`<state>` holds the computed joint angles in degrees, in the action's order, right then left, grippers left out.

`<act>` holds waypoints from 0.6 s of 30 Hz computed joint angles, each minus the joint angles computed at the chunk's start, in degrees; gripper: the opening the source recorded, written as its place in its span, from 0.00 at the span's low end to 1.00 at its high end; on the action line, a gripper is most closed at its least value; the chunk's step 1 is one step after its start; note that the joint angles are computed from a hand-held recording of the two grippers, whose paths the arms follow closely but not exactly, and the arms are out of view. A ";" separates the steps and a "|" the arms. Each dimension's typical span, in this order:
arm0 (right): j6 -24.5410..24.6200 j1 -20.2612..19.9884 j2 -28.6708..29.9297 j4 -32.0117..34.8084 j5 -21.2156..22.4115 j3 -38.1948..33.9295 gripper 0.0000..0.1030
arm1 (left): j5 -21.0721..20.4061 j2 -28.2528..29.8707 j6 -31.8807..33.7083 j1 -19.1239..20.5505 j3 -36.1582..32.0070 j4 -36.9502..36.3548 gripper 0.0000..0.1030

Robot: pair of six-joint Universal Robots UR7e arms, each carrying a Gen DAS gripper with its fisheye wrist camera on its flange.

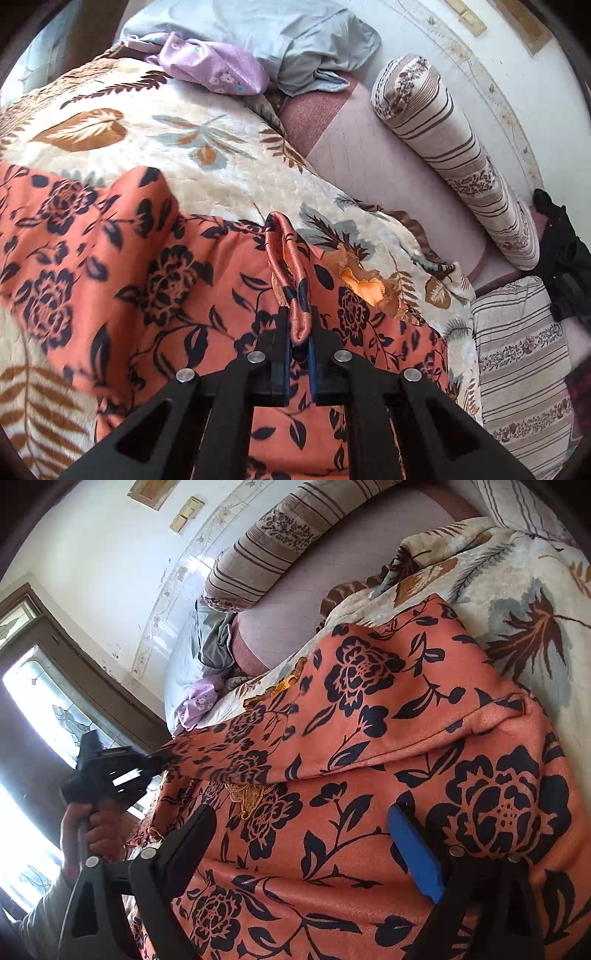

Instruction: Fold small clothes

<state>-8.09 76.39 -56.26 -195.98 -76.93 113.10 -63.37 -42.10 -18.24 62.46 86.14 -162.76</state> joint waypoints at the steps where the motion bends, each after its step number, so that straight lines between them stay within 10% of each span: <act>1: -0.02 0.04 -0.02 0.04 -0.10 0.00 0.93 | 0.95 -0.84 -1.59 0.07 2.00 -0.70 0.07; 14: 0.15 0.24 -0.19 0.48 -0.47 -0.14 0.93 | 4.54 0.97 -5.21 2.61 1.24 8.48 0.14; 18: 0.11 0.42 -0.17 0.80 -0.91 -0.33 0.93 | -0.51 -4.90 -5.32 2.08 8.48 2.13 0.57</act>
<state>-7.98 76.81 -56.43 -195.18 -77.84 112.77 -63.89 -47.00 -23.55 64.54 94.62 -160.63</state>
